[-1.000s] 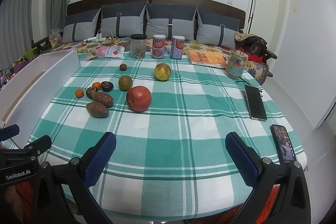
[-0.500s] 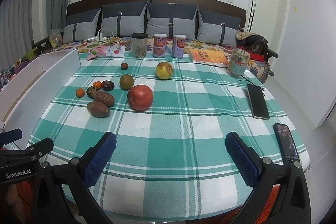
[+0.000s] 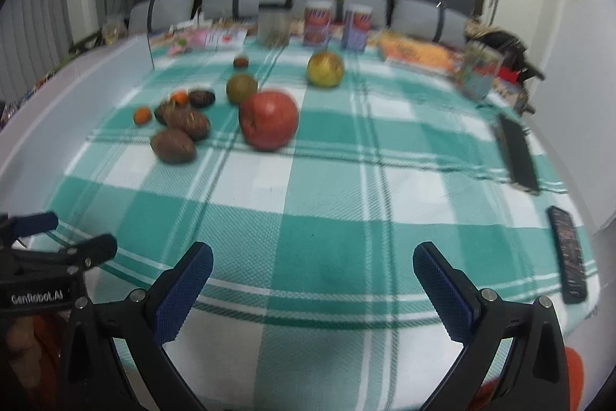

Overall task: Organize fruits
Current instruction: 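Lower the left tool onto the smaller sweet potato and close it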

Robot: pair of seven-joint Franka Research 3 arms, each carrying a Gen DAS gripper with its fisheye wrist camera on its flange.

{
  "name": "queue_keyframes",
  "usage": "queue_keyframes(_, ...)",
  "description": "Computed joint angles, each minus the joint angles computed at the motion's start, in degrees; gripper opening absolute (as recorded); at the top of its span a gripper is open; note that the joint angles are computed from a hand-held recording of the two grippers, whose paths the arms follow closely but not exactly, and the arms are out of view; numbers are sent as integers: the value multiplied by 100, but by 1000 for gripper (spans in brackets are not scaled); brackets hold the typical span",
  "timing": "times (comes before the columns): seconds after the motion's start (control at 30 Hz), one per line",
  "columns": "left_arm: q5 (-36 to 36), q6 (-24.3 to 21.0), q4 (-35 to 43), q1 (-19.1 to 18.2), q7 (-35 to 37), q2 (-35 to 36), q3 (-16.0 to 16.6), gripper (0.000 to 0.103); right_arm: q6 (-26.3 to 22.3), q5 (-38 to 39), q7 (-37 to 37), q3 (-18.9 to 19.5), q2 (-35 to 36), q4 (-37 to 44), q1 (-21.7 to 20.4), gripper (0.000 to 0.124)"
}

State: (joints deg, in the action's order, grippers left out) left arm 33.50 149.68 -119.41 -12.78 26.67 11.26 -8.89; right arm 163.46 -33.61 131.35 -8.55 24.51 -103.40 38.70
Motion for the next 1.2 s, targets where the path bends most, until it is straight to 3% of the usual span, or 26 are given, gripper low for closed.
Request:
queue_keyframes(0.2,-142,-362,523,16,293,577,63,102,-331,721,-575,155,688,721,-329,103)
queue_keyframes(0.4,255,-33,299,-111,-153,493,213,103,-514,1256,-986,197,970,965,-446,103)
queue_keyframes(0.53,486,6,258,-159,-473,473,250,103,-256,1414,-1029,83,991,884,-360,103)
queue_keyframes(0.6,3,-132,380,15,-31,517,91,102,-88,1465,-1053,31,986,807,-324,103)
queue_keyframes(0.63,-248,-50,426,120,153,542,44,101,44,1456,-1050,-30,979,743,-281,103)
queue_keyframes(0.73,-607,946,356,328,206,504,97,101,251,1449,-1001,-233,972,640,-108,103)
queue_keyframes(0.83,-863,1139,924,377,317,841,134,102,280,1528,-1057,-286,997,656,-60,103)
queue_keyframes(0.93,-1088,828,1752,333,601,1407,152,102,293,1594,-1107,-322,1007,659,-29,103)
queue_keyframes(1.0,-1113,265,2218,90,622,1713,354,101,298,1634,-1144,-331,1012,662,-23,103)
queue_keyframes(1.07,-1051,-10,2209,110,584,1728,323,101,299,1654,-1152,-358,1008,651,6,103)
queue_keyframes(1.2,-1328,419,1239,435,849,1138,163,103,306,1697,-1179,-376,1015,654,24,103)
